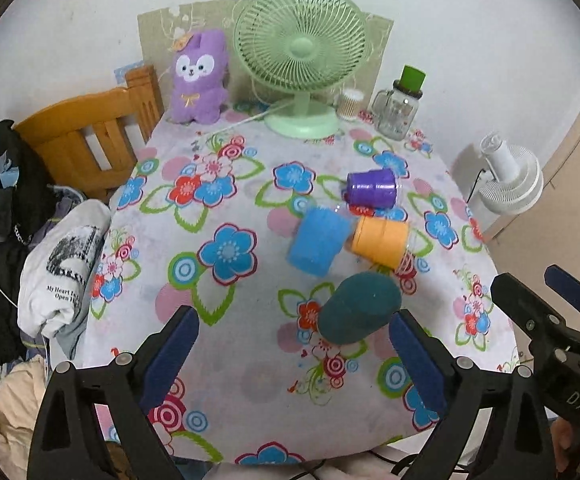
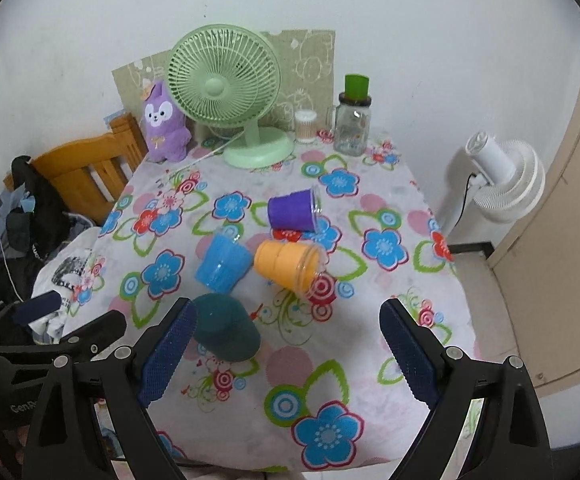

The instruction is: Flip cup upside down

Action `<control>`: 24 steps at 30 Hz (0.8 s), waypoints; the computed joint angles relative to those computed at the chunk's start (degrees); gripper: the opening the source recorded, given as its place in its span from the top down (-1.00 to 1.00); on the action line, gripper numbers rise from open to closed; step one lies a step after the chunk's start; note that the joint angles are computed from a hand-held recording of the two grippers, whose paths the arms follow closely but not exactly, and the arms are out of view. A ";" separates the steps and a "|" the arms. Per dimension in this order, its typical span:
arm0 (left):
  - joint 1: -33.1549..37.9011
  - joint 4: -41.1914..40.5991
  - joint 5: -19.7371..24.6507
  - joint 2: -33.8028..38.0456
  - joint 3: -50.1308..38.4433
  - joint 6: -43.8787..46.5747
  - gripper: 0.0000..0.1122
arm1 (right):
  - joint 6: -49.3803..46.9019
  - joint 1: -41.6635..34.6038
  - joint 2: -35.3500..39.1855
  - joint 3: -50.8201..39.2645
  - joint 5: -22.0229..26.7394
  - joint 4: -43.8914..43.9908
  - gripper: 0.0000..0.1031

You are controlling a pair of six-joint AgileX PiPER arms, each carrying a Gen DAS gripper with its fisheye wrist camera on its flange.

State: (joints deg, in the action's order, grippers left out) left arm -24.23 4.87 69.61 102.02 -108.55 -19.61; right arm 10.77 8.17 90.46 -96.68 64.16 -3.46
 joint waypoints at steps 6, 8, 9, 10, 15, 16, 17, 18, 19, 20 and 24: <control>-0.70 1.94 -0.66 -0.77 0.14 -1.46 -0.74 | -0.70 0.28 -0.44 0.09 -0.77 -0.83 -0.83; -0.67 1.89 -0.56 -0.71 0.00 -1.47 -0.74 | -0.85 0.17 -0.54 0.18 -0.79 -0.55 -0.83; -0.66 1.92 -0.59 -0.80 0.05 -1.61 -0.74 | -0.88 0.23 -0.54 0.15 -0.67 -0.63 -0.83; -0.71 1.99 -0.48 -0.80 -0.01 -1.76 -0.74 | -0.98 0.23 -0.47 0.02 -0.51 -0.61 -0.83; -1.71 3.69 -0.92 -1.29 0.50 -2.76 -0.74 | -0.89 -0.15 -0.38 -0.21 0.08 -0.07 -0.83; -1.82 3.90 -0.95 -1.21 0.41 -3.00 -0.74 | -0.83 -0.21 -0.39 -0.26 0.15 0.00 -0.83; -1.90 4.01 -0.94 -1.22 0.32 -3.05 -0.74 | -1.03 -0.31 -0.40 -0.12 -0.05 0.11 -0.83; -1.94 4.13 -0.96 -1.24 0.23 -3.19 -0.74 | -1.18 -0.38 -0.41 -0.09 -0.07 0.22 -0.83; -1.99 4.20 -0.99 -1.17 0.12 -3.25 -0.74 | -1.19 -0.41 -0.43 -0.06 -0.14 0.25 -0.83; -2.03 4.32 -0.95 -1.13 -0.03 -3.23 -0.74 | -1.18 -0.39 -0.46 -0.02 -0.16 0.18 -0.83; -2.14 4.50 -0.88 -1.02 -0.23 -3.26 -0.74 | -1.20 -0.46 -0.26 -0.16 -0.22 0.19 -0.83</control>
State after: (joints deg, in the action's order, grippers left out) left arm -26.37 9.38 68.73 100.99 -108.78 -22.87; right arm 9.57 7.72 90.20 -96.84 63.94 -3.27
